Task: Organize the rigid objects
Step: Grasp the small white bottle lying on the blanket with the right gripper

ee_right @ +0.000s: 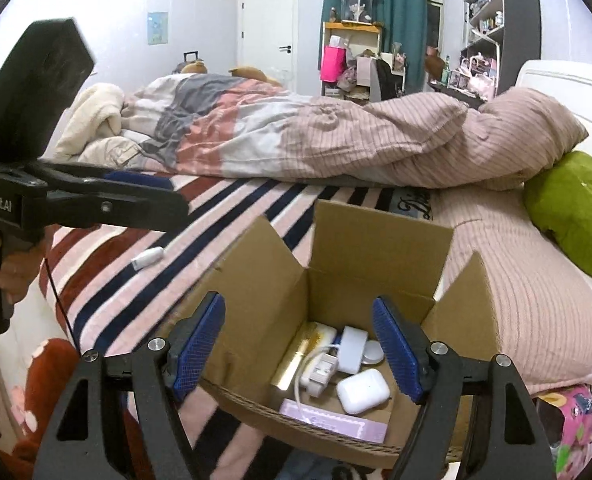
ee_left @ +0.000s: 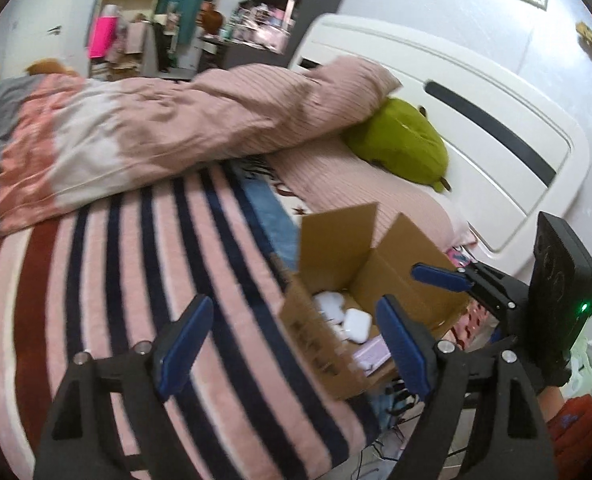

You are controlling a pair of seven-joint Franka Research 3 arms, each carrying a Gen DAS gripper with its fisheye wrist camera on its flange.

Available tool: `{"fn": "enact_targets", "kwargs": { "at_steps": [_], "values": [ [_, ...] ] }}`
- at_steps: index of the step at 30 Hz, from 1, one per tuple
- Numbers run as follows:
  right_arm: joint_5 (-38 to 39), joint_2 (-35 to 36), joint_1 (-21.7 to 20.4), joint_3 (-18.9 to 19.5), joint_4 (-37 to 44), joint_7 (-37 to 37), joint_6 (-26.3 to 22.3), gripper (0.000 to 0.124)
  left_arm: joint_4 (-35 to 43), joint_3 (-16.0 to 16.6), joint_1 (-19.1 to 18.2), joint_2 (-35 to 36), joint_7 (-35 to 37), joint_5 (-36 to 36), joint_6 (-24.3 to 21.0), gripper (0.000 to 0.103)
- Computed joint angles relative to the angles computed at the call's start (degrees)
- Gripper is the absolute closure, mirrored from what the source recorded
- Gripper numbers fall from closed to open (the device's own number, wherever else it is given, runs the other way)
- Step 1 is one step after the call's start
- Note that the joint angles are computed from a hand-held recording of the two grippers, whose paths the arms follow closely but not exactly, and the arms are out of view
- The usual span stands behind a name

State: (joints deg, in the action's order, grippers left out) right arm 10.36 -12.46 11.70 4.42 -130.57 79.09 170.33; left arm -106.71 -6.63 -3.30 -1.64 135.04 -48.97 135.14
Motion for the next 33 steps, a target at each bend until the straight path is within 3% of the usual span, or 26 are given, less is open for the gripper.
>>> {"fn": "enact_targets", "kwargs": {
  "at_steps": [5,10,12,17,19,26,33],
  "values": [
    [1.7,2.1,3.0,0.7,3.1,-1.2,-0.1,0.050,-5.2,2.7,2.3,-3.1,0.5,-0.6,3.7,0.022],
    [8.5,8.3,8.8,1.1,10.0,-8.2,-0.9,0.050,-10.4,5.5,4.6,-4.9,-0.5,1.2,8.6,0.022],
    [12.2,12.6,10.4,1.8,14.7,-12.4,-3.9,0.049,-11.9,6.6,5.6,-4.9,-0.5,1.8,9.9,0.022],
    [12.5,22.7,11.2,4.2,24.1,-14.2,-8.4,0.049,-13.4,8.2,8.3,-2.8,-0.6,2.6,11.1,0.022],
    [13.6,27.7,11.1,5.4,28.5,-17.3,-9.4,0.049,-13.1,8.3,9.4,-1.4,-0.1,2.2,10.8,0.022],
    [5.8,43.0,14.0,2.9,44.1,-13.8,-14.3,0.049,-11.8,6.4,12.7,2.9,1.8,1.4,10.8,0.022],
    [4.9,53.3,12.8,3.6,58.0,-13.8,-21.4,0.049,-10.2,4.5,14.5,5.8,1.0,2.2,10.0,0.022]
  ]
}}
